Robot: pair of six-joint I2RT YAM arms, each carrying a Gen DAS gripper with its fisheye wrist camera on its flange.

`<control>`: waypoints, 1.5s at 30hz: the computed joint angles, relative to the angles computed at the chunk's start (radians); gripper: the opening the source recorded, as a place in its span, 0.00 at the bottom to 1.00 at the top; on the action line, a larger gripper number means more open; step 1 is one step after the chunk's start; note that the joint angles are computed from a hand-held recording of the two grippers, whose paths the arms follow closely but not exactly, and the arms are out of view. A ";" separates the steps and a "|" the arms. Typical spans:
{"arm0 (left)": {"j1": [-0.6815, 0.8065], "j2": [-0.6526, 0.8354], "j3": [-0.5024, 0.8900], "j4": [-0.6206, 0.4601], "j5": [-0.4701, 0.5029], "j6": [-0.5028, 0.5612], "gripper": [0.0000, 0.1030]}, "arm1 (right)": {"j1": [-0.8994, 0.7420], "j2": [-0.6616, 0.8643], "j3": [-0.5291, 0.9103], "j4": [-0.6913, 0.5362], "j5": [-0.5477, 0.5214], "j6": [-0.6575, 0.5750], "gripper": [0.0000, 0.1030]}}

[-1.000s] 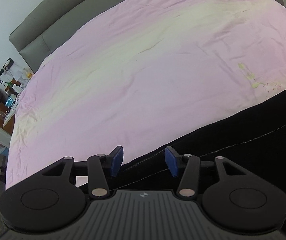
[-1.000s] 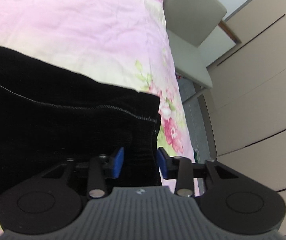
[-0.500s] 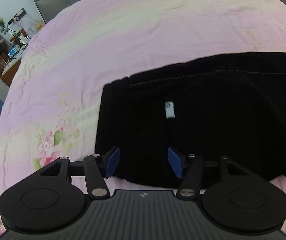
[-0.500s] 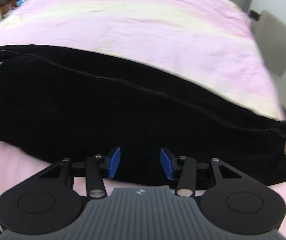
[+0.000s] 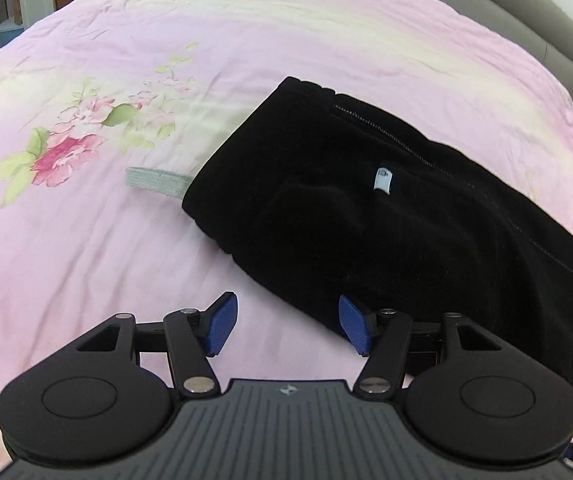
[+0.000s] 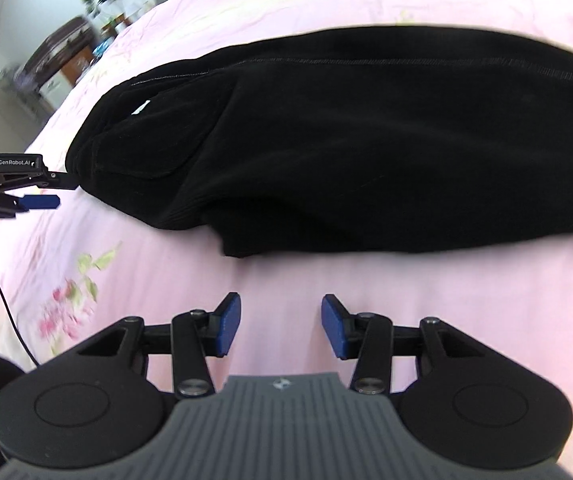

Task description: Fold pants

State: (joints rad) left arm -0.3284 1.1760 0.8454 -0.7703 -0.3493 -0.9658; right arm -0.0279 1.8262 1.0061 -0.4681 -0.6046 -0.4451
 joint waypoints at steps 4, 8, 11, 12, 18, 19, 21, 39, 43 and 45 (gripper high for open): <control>0.081 0.042 -0.031 0.067 0.068 0.041 0.72 | 0.090 -0.085 -0.141 0.198 0.060 0.150 0.41; 0.182 0.060 -0.096 0.180 0.145 0.043 0.65 | 0.134 -0.112 -0.175 0.303 0.093 0.200 0.41; 0.265 0.050 -0.100 0.239 0.265 0.128 0.29 | 0.163 -0.131 -0.160 0.317 0.133 0.176 0.41; 0.270 0.051 -0.081 0.233 0.273 0.136 0.22 | 0.171 -0.128 -0.148 0.318 0.147 0.165 0.41; 0.232 0.013 0.055 0.158 0.125 0.184 0.04 | 0.234 -0.098 -0.120 0.331 0.225 0.123 0.35; 0.239 0.019 0.081 0.137 0.130 0.185 0.03 | 0.240 -0.096 -0.113 0.317 0.239 0.106 0.18; 0.228 0.052 0.137 0.077 0.105 0.202 0.03 | 0.232 -0.107 -0.094 0.261 0.221 0.057 0.08; -0.050 0.224 0.214 -0.273 -0.171 0.238 0.27 | 0.080 -0.061 -0.026 -0.075 0.101 -0.100 0.00; -0.230 0.175 0.255 -0.357 -0.208 0.117 0.33 | -0.013 -0.077 0.022 -0.122 0.102 -0.174 0.02; -0.325 0.174 0.288 -0.362 -0.200 0.074 0.34 | -0.069 -0.054 0.079 -0.161 0.119 -0.221 0.11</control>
State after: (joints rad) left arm -0.6532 1.3505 1.1336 -1.1324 -0.5489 -0.8921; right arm -0.0969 1.7719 1.0847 -0.6296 -0.4861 -0.6658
